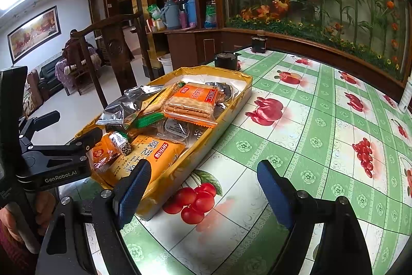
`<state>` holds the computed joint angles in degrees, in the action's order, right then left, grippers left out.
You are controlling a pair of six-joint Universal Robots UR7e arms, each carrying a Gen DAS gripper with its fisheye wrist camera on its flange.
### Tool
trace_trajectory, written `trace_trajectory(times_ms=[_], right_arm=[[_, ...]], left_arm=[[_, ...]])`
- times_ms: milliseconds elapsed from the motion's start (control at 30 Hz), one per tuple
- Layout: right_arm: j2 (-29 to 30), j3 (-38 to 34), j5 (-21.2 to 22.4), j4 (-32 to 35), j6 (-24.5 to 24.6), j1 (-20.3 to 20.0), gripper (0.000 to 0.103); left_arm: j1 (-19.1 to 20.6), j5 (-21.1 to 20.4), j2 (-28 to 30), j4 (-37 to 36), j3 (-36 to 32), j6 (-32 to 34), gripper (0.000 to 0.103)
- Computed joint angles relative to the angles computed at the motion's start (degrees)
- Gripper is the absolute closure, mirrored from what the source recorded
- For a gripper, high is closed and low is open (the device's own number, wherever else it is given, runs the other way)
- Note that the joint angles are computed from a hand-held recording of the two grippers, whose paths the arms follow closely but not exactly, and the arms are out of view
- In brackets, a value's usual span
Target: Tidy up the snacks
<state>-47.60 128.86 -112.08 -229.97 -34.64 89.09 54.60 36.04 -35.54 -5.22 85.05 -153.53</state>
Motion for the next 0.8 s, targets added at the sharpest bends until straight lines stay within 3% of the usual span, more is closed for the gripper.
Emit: trace_trajectory(times_ms=[800], right_arm=[[0.14, -0.13, -0.22, -0.14, -0.08, 0.0, 0.015]], left_arm=[[-0.07, 2.08, -0.71, 2.48, 0.23, -2.62, 0.0]])
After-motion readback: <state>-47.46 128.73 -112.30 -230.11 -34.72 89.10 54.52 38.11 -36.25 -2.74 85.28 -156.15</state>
